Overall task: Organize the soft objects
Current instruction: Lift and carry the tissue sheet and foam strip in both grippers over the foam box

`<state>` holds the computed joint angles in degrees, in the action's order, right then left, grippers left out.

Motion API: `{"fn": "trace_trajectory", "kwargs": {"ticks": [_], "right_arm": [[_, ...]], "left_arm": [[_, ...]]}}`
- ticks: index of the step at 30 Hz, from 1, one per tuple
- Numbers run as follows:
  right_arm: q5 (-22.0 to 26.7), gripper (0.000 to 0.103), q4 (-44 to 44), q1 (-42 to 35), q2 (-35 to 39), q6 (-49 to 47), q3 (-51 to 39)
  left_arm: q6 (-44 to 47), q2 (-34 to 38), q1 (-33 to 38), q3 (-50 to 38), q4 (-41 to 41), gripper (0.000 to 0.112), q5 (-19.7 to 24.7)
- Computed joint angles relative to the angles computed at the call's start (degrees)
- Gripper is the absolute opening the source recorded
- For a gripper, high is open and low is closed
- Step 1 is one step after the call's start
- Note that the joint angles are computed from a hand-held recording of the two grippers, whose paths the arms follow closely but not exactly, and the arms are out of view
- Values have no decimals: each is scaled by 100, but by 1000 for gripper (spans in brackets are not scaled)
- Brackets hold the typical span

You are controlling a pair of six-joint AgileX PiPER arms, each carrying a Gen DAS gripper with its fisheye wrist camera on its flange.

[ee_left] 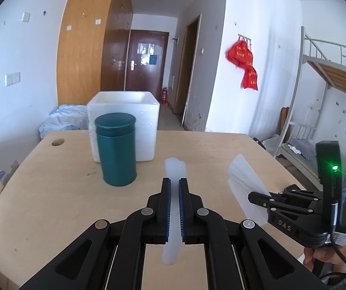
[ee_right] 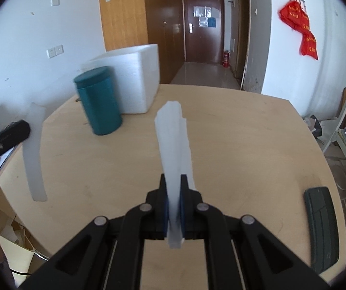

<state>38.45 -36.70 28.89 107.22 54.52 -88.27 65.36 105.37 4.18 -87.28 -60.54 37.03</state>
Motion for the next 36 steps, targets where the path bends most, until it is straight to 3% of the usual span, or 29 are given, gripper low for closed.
{"fn": "trace_trajectory", "kwargs": {"ticks": [13,18,36], "right_arm": [[-3,10,-1507,1160,-633,1805,886],[21,10,-1751,1421,-682,2065,961],[-46,10,-2109,1667,-402,2261,602]], "left_arm": [[1509,-988,715,1483,-1034,6,142],[1965,-1297,995,1916,-1369,6,261],[2210,-1208,1324,1915,-1623,6,101]]}}
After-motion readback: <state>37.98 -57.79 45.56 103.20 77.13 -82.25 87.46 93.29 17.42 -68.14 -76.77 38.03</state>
